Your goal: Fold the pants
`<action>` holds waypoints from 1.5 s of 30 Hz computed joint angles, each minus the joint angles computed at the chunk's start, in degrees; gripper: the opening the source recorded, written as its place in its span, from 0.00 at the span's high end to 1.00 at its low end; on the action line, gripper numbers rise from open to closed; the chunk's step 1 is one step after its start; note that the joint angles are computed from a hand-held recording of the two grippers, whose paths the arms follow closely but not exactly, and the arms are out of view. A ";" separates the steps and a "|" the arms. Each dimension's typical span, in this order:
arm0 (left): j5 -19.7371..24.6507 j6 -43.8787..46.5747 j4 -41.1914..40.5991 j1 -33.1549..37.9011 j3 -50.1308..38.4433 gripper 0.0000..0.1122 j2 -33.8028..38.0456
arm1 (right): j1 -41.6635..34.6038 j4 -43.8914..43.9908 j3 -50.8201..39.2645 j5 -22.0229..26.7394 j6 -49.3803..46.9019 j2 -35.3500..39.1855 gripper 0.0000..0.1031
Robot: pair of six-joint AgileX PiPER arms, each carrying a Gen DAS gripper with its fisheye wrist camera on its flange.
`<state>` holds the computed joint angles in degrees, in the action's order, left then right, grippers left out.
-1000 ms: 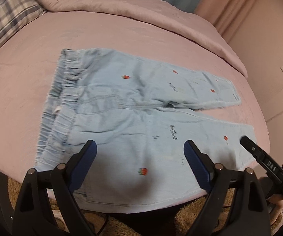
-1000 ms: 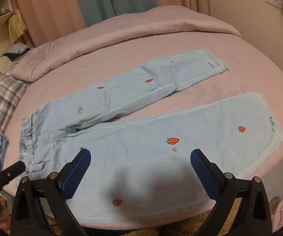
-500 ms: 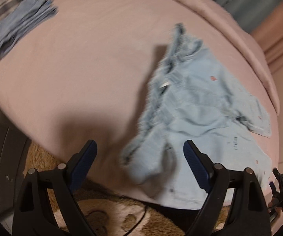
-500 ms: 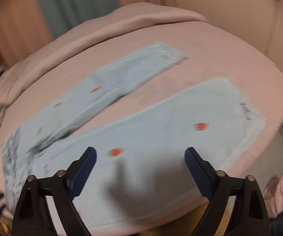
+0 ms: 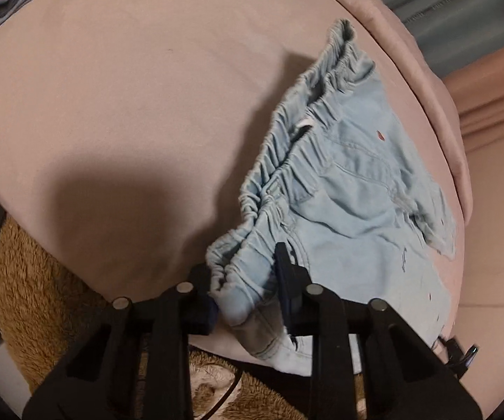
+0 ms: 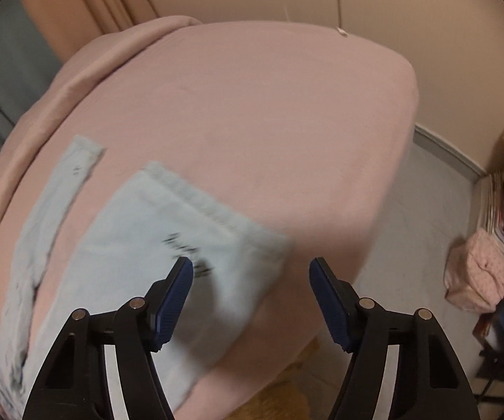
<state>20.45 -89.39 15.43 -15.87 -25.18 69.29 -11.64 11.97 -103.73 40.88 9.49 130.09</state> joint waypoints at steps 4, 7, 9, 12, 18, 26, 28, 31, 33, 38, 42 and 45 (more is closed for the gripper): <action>5.25 -5.07 5.95 -0.59 -1.62 0.82 -3.39 | 0.25 2.12 0.29 0.21 -0.85 -0.16 0.46; 6.78 -2.89 6.32 1.14 -3.10 0.82 -4.30 | 0.53 4.59 -0.75 0.29 -3.26 -0.03 0.85; 7.00 -1.25 5.93 2.23 -3.17 0.82 -4.53 | 1.23 4.21 -0.34 0.71 -3.65 -0.69 0.88; 8.73 -2.49 7.79 2.59 -3.25 0.82 -5.02 | 0.78 10.91 1.35 -0.28 -9.62 -1.80 0.89; 9.34 -0.52 5.97 2.12 -2.48 0.82 -4.43 | 3.42 13.33 -2.30 -0.87 -12.25 -4.49 0.90; 8.22 3.57 1.59 2.47 -0.68 0.80 -2.77 | 1.43 19.60 9.99 -9.56 -19.96 -14.09 0.90; 7.36 5.68 -0.21 3.49 -0.47 0.80 -2.13 | 0.32 16.86 10.75 -8.40 -17.02 -11.12 0.90; 8.66 6.74 -0.61 3.57 -1.59 0.80 -1.43 | -0.94 15.89 10.66 -7.20 -15.87 -7.51 0.90; 9.51 5.41 0.52 2.82 -2.04 0.80 -1.16 | -0.73 14.58 9.39 -6.41 -14.05 -5.88 0.90; 9.83 4.91 0.71 2.81 -2.20 0.78 -0.69 | 1.11 8.33 8.00 -6.46 -8.90 -5.87 0.90; 9.55 4.99 1.11 2.75 -2.90 0.77 1.08 | 0.62 8.17 9.66 -7.27 -9.21 -5.38 0.91; 9.68 4.58 1.51 2.51 -3.32 0.77 1.72 | 1.50 5.85 10.73 -9.12 -7.27 -5.58 0.91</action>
